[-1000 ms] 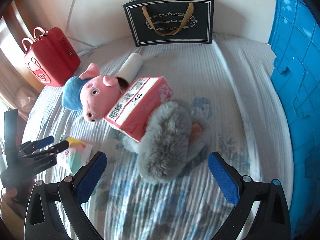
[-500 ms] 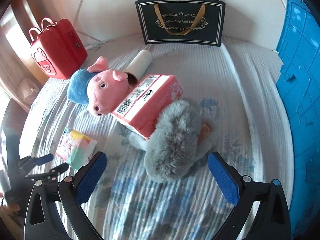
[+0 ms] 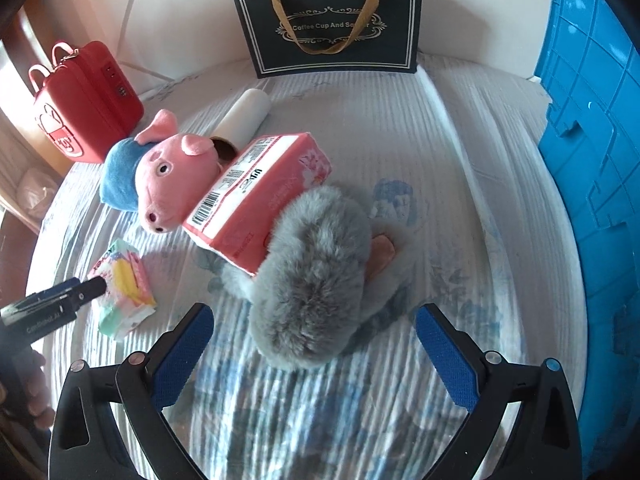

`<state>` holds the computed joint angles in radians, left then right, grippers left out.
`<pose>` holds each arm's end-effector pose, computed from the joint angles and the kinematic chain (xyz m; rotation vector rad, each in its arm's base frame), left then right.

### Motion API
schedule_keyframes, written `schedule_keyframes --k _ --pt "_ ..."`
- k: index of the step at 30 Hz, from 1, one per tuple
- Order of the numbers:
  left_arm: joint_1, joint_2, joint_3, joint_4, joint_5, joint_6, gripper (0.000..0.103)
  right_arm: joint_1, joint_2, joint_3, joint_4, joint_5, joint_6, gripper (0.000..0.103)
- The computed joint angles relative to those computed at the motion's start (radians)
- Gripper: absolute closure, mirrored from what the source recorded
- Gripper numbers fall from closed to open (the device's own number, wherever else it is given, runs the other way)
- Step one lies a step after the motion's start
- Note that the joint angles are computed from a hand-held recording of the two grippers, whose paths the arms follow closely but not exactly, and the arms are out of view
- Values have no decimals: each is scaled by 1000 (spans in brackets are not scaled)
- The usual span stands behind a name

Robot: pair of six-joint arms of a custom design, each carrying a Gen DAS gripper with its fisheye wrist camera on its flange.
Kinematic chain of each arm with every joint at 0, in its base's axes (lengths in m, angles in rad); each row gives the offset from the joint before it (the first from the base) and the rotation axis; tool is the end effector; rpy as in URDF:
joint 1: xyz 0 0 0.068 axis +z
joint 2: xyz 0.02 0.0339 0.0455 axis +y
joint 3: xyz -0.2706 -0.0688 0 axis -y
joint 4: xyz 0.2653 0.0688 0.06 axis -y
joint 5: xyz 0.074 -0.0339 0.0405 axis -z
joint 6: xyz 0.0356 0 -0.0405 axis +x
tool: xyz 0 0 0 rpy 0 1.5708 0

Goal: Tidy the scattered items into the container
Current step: 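Grasp the Kotex pad pack with the left tool while the right tool grasps the grey plush, then lift the Kotex pack and grey plush and carry both over the blue bin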

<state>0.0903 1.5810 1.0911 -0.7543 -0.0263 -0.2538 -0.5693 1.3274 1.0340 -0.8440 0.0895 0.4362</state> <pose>0.3189 0.0298 0.2084 -0.4878 2.7714 -0.0010 0.2274 -0.1493 0.2575 1.3295 2.3624 -0.1608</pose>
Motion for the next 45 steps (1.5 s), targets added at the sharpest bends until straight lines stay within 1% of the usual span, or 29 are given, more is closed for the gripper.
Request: schedule_keyframes --k 1,2,3,4,5,7,9,10,11,13,15,17,18,20,22,24,25,26,28,29,33,36,40,42,43,44,45 --pt "-12 0 -10 21 -12 -25 32 -8 9 -5 9 0 -1 1" --pt "-24 5 -12 33 -27 -45 29 -17 20 -10 17 -2 -3 1" --pt "-29 19 -5 39 -25 -54 28 -26 33 -14 27 -6 -5 1" --pt "-27 38 7 42 -9 -58 25 -34 47 -18 40 -11 -8 1" --pt "-27 57 19 45 -6 -65 20 -40 63 -21 53 -18 -10 1" --pt "-31 88 39 50 -5 -69 17 -48 98 -28 88 -32 -18 1" --pt "-49 102 48 62 -26 -68 17 -49 138 -31 124 -31 -25 2" --pt "-60 101 47 70 -36 -57 17 -47 159 -32 139 -28 -31 11" --pt "-64 93 42 78 -33 -32 19 -48 180 -29 147 -33 -38 28" --pt "-79 70 18 90 -13 10 23 -48 195 -32 152 -78 -46 43" --pt "-98 33 -16 103 -6 46 26 -26 171 -45 139 -71 -56 46" --pt "-125 -7 -51 109 -9 70 31 -21 123 -76 120 -94 -46 56" --pt "-138 -25 -65 109 -12 77 31 -19 94 -95 108 -108 -38 58" --pt "-155 -54 -87 104 -7 86 34 -1 35 -133 76 -116 -22 66" --pt "-169 -75 -95 101 -7 89 37 13 -15 -165 47 -128 -1 66" --pt "-180 -80 -89 96 -19 88 38 22 -59 -180 29 -112 20 65" --pt "-183 -70 -82 98 -22 85 38 23 -80 -179 25 -99 26 60" --pt "-186 -57 -76 101 -29 83 37 21 -93 -172 27 -90 26 52" --pt "-194 -45 -70 108 -40 76 37 16 -94 -143 36 -65 16 40" --pt "-198 -40 -67 110 -49 73 35 14 -81 -126 43 -50 7 38" --pt "-212 1 -50 114 -72 67 29 -11 20 -88 98 -47 -18 38" --pt "-205 23 -45 139 -64 76 29 -34 63 -120 155 -72 -37 38" --pt "-201 51 -27 160 -56 96 28 -53 137 -110 197 -87 -57 38" --pt "-203 54 -28 170 -60 104 30 -60 164 -113 226 -97 -64 35" --pt "-204 50 -28 171 -63 107 34 -53 167 -114 241 -79 -70 35" --pt "-206 44 -29 169 -65 109 37 -46 176 -104 235 -65 -77 38" --pt "-207 36 -30 164 -63 112 38 -44 179 -95 224 -69 -78 42"
